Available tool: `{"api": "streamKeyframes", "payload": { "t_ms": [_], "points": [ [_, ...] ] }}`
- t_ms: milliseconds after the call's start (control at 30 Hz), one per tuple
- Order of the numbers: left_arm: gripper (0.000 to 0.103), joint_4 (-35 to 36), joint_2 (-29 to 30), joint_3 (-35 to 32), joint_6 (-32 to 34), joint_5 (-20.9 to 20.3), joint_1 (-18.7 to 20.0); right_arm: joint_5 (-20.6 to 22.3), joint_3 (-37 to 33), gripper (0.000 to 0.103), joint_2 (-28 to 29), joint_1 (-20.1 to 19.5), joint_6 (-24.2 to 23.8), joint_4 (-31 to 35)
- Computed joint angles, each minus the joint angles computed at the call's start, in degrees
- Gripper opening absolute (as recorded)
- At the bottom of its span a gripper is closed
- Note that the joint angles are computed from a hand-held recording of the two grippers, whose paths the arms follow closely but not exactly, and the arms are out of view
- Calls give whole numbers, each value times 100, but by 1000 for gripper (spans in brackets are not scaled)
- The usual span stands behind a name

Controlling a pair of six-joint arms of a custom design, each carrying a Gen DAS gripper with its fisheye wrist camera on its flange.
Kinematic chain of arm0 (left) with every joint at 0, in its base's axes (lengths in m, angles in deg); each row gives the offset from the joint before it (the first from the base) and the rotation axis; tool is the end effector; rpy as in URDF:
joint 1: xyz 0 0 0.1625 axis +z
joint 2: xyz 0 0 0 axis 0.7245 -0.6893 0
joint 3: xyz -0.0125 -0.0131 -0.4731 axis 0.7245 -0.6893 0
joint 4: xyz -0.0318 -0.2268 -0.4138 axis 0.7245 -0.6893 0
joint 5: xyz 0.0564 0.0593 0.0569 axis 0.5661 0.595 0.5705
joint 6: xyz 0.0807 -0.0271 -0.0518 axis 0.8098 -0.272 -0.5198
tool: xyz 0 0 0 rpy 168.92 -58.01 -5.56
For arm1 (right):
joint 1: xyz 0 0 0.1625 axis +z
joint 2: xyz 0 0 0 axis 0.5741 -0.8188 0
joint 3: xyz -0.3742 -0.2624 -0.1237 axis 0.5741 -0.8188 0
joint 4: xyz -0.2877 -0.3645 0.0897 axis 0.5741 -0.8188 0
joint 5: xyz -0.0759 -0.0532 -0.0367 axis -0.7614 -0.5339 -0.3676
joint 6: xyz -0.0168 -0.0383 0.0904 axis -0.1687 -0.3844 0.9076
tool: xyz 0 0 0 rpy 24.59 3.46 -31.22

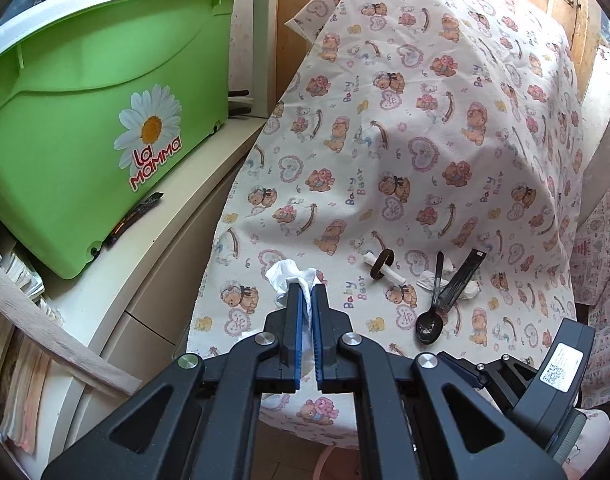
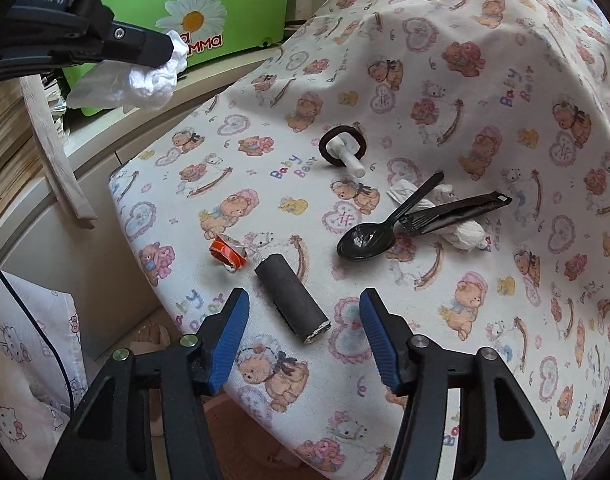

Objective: Collect trash
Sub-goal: 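Grasp the black cylinder with the right tool while the left tool holds the tissue, then carry the tissue and black cylinder over the pink basket and open both tools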

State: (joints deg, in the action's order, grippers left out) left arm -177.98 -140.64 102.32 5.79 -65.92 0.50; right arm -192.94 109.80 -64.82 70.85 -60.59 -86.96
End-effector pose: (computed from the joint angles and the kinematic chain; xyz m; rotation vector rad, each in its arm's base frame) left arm -0.3768 -0.7286 0.2885 -0.0155 2.1768 -0.9374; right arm 0.3084 -0.7536 0.2230 1.1314 -2.3602 0.3366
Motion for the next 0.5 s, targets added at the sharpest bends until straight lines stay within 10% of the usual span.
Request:
{"api": "streamKeyframes", "payload": {
  "t_ms": [133,500],
  "points": [
    [4,6,-24,38,15,9,-2,58,-88,20,28,-15,136,43],
    [4,111,-13,82,22,-13,-12,194,-250,17,-142,-91,580,-26]
  ]
}}
